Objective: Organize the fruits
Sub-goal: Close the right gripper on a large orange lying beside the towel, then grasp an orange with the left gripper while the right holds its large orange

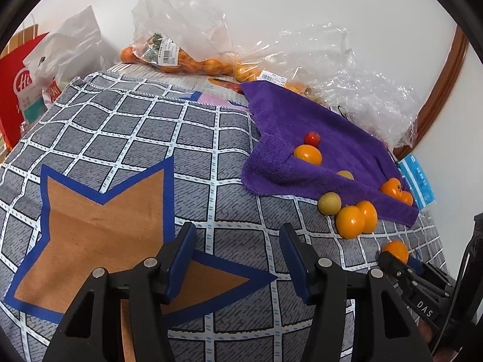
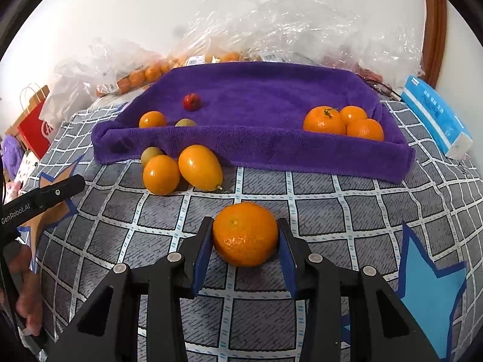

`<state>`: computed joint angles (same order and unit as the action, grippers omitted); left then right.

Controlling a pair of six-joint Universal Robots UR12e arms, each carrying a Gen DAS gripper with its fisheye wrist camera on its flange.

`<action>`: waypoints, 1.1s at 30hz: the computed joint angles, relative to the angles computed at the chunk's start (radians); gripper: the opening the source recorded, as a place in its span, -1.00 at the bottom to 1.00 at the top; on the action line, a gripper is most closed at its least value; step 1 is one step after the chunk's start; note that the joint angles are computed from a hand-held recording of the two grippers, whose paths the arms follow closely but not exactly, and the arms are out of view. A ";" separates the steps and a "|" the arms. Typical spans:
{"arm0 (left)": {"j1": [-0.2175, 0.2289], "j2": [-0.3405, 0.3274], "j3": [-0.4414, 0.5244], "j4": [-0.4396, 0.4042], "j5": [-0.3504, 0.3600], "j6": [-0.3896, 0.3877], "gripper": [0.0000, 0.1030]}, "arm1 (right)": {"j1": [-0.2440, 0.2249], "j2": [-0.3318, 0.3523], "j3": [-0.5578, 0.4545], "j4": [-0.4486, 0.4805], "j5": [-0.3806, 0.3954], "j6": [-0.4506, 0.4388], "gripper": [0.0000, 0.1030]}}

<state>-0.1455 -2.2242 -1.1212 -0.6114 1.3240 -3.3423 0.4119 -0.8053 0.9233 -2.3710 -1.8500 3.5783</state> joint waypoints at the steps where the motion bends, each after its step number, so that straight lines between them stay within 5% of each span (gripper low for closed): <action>1: 0.000 0.000 0.001 -0.003 0.001 0.005 0.04 | 0.000 0.001 -0.002 0.005 0.001 0.004 -0.21; 12: 0.000 0.000 0.007 -0.022 -0.002 0.026 0.07 | 0.000 0.002 -0.008 0.026 0.000 0.003 -0.21; 20: 0.009 0.008 -0.014 0.018 -0.044 0.000 0.04 | -0.001 -0.020 0.040 -0.063 0.011 -0.016 -0.22; 27: -0.023 0.016 0.011 -0.062 -0.044 0.102 0.06 | -0.010 -0.064 0.114 -0.100 -0.006 -0.007 -0.22; 33: -0.054 -0.017 0.079 -0.106 -0.082 0.117 0.06 | -0.026 -0.101 0.176 -0.141 -0.051 0.014 -0.22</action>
